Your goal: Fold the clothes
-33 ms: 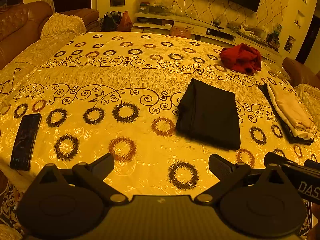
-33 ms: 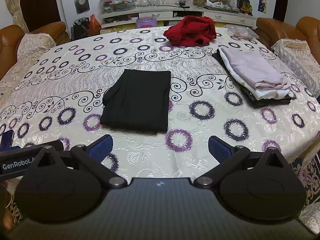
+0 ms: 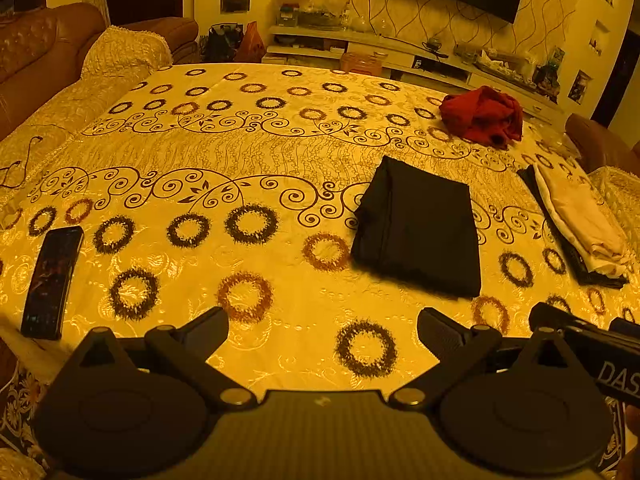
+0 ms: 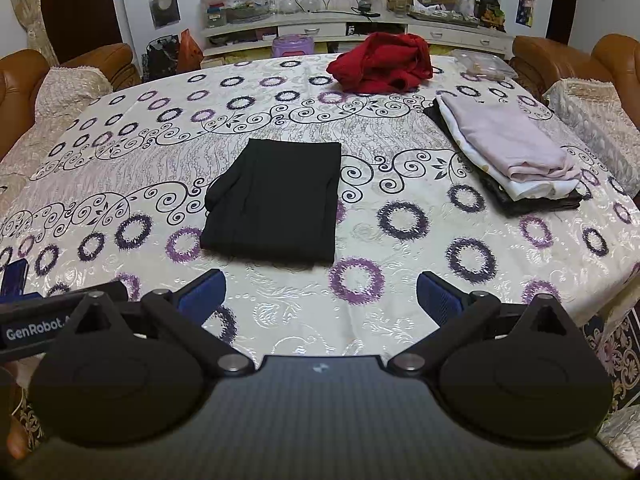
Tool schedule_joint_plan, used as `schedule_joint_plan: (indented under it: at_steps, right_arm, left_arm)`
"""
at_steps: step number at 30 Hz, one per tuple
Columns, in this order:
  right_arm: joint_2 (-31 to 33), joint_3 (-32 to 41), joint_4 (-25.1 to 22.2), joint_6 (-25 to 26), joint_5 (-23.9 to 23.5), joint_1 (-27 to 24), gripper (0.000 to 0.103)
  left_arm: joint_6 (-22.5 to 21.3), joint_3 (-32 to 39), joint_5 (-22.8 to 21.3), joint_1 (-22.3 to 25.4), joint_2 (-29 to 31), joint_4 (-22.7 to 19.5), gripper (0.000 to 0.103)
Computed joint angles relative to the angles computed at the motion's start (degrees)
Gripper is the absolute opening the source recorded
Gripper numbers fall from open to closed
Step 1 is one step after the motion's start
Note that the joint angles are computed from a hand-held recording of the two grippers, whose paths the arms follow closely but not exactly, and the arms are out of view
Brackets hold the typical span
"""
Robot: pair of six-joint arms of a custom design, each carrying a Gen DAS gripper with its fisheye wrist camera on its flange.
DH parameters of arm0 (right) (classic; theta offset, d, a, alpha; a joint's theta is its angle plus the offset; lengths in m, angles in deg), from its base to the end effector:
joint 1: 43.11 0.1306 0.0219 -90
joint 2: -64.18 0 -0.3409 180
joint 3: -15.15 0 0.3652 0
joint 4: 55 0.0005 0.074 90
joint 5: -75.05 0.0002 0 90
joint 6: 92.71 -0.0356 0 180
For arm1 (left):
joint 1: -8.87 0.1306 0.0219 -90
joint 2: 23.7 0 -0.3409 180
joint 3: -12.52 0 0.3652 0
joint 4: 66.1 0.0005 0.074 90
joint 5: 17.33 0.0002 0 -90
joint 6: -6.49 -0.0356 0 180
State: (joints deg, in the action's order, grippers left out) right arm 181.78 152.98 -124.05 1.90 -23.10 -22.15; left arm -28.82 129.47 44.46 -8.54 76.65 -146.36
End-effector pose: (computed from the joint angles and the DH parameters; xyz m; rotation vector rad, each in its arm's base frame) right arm 0.5533 0.2168 0.4766 -0.6019 2.3583 0.3015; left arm 0.4626 -0.1279 0.4758 -0.9324 2.3071 0.1626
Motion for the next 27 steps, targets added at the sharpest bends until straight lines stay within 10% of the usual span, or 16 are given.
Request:
schedule_joint_plan:
  at_steps: [27]
  right_arm:
    - [-2.2,-3.5,1.5,2.6,-0.1,-0.7,0.103]
  left_arm:
    - [-0.4,6.2,-5.1,-2.9,3.9,-7.6,0.103]
